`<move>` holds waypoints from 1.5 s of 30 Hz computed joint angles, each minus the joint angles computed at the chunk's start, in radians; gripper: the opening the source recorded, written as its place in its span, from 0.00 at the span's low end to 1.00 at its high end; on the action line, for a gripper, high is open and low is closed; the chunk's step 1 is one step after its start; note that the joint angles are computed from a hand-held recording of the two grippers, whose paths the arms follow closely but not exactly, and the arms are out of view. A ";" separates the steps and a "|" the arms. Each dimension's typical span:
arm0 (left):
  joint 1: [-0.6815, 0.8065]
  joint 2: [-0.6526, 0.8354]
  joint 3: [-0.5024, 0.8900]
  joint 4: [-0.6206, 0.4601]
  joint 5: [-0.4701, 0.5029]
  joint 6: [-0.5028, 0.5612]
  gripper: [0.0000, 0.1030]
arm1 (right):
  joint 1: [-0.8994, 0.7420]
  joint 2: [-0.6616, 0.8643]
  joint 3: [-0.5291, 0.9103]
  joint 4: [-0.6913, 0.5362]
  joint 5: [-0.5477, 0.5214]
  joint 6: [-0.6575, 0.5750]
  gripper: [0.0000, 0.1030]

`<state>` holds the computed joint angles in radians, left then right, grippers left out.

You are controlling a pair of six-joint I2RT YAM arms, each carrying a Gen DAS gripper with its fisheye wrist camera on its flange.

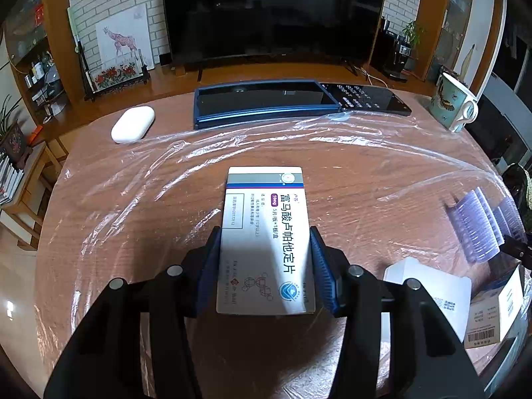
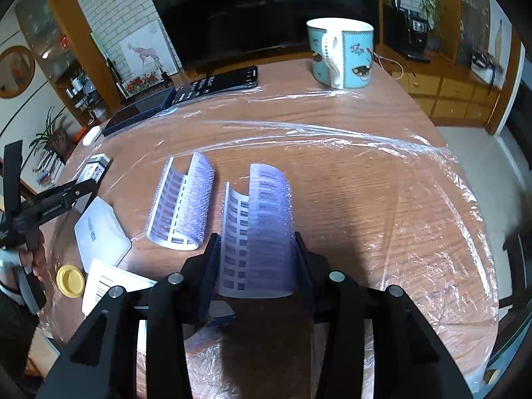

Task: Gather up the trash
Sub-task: 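Carry the white medicine box and purple rollers in both tools over the black bin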

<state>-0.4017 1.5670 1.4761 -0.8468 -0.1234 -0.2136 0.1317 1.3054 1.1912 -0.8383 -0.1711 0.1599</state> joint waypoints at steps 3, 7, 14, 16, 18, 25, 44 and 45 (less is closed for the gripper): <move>0.001 -0.010 0.001 0.001 0.001 -0.001 0.50 | -0.021 0.002 0.003 0.010 -0.018 0.005 0.41; -0.003 -0.033 -0.003 0.001 0.004 -0.012 0.50 | -0.060 -0.005 0.014 0.018 -0.073 0.026 0.41; -0.037 -0.097 -0.022 -0.012 0.004 -0.041 0.50 | -0.014 -0.036 0.043 0.015 -0.086 0.046 0.41; -0.048 -0.117 -0.028 -0.021 0.000 -0.050 0.50 | -0.001 -0.046 0.053 0.012 -0.086 0.053 0.41; -0.053 -0.139 -0.035 -0.030 0.000 -0.059 0.50 | 0.010 -0.057 0.068 0.004 -0.091 0.054 0.41; -0.078 -0.213 -0.076 -0.055 -0.008 -0.081 0.50 | 0.085 -0.102 0.073 -0.010 -0.090 0.092 0.41; -0.147 -0.374 -0.175 -0.096 -0.003 -0.103 0.50 | 0.295 -0.248 -0.011 -0.065 0.052 0.241 0.41; -0.153 -0.382 -0.180 -0.098 -0.002 -0.107 0.50 | 0.301 -0.254 -0.014 -0.069 0.058 0.247 0.41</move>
